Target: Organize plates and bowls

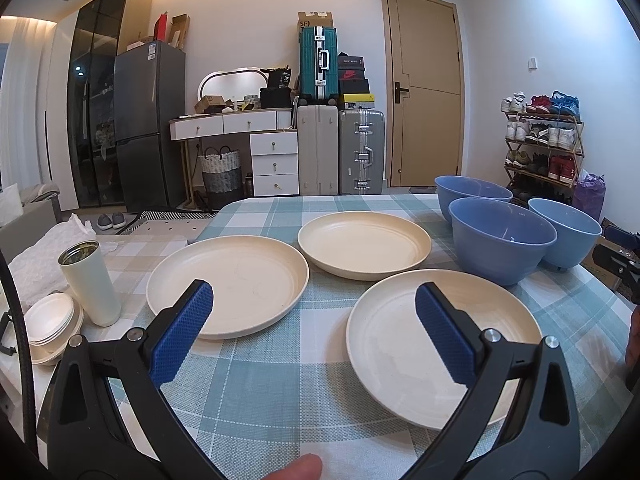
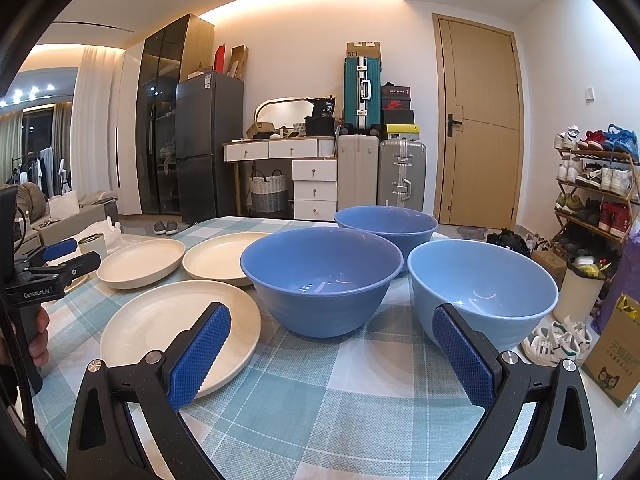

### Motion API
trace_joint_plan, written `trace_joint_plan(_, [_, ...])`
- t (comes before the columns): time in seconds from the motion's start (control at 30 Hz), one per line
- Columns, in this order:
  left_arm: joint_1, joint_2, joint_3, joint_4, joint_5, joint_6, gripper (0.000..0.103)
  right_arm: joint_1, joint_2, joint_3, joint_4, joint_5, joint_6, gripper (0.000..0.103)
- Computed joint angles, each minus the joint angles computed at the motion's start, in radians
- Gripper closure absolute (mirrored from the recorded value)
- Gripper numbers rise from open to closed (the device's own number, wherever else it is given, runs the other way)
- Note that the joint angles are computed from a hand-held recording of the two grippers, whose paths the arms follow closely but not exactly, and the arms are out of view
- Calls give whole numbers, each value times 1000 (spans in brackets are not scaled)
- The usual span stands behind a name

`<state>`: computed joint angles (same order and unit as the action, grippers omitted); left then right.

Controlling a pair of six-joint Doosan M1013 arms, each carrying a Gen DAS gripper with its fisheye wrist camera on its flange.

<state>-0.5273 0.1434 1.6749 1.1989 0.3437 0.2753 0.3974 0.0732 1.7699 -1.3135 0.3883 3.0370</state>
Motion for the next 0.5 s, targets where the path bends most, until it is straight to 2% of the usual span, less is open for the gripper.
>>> trace_joint_plan(0.17, [0,4,-4,-32,-6,34,2,4,4,-4,12,13,-24,0])
trace_joint_plan(0.27, [0,10,-13,-98,-7,110,2,8,7,-11,36,26,-61,0])
trace_joint_plan(0.37, [3,16,-26,-253,6,266,2,13,11,-19,82,35,-123,0])
trace_joint_plan(0.5, [8,19,-35,-365,25,361,2,6,16,-37,233,10,-259,0])
